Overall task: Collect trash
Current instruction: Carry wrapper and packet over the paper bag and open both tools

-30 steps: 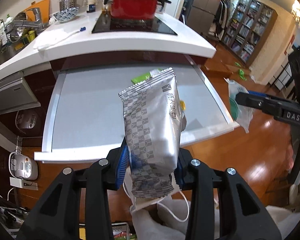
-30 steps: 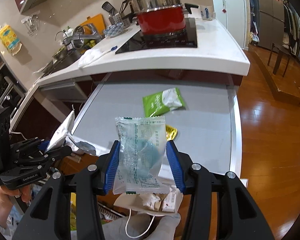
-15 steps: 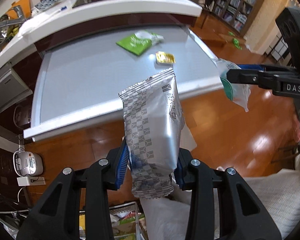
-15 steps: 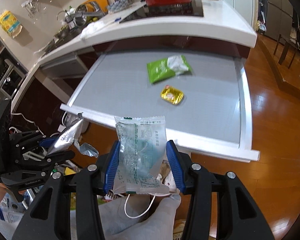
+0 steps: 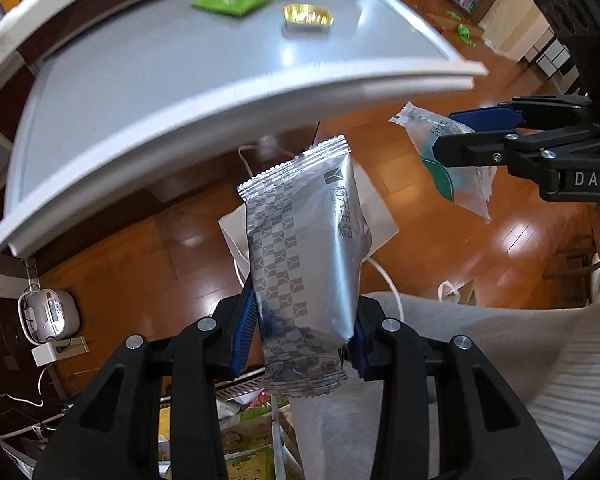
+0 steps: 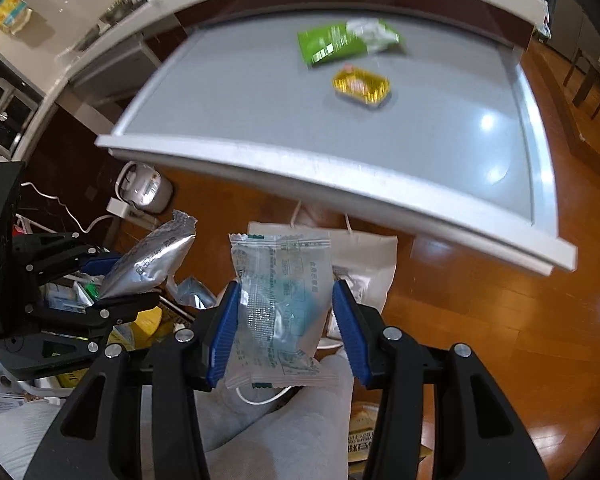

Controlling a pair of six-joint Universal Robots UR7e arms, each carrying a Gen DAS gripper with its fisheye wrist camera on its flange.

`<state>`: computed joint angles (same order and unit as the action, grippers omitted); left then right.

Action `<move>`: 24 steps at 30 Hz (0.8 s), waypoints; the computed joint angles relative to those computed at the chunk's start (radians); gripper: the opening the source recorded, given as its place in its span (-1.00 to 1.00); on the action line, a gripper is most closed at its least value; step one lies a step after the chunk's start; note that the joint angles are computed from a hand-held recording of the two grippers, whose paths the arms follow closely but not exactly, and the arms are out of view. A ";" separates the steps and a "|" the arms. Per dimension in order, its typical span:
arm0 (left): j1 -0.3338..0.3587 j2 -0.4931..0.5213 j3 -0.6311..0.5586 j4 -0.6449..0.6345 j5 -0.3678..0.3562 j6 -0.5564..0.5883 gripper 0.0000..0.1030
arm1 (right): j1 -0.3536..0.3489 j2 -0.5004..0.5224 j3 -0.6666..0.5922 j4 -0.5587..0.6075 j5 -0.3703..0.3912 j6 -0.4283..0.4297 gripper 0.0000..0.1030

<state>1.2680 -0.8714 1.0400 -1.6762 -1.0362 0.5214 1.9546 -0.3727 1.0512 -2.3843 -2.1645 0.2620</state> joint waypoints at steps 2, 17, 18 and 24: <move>0.008 0.019 -0.009 0.009 0.015 -0.007 -0.24 | -0.014 0.018 -0.018 0.021 0.004 0.013 -0.09; 0.032 0.114 -0.057 0.037 0.101 -0.035 -0.23 | -0.052 0.105 -0.132 0.118 0.004 0.029 -0.09; 0.034 0.119 -0.064 0.040 0.100 -0.036 -0.23 | -0.054 0.107 -0.136 0.120 0.007 0.035 -0.09; 0.034 0.137 -0.096 0.075 0.100 -0.043 -0.10 | -0.056 0.134 -0.186 0.169 -0.006 0.051 -0.08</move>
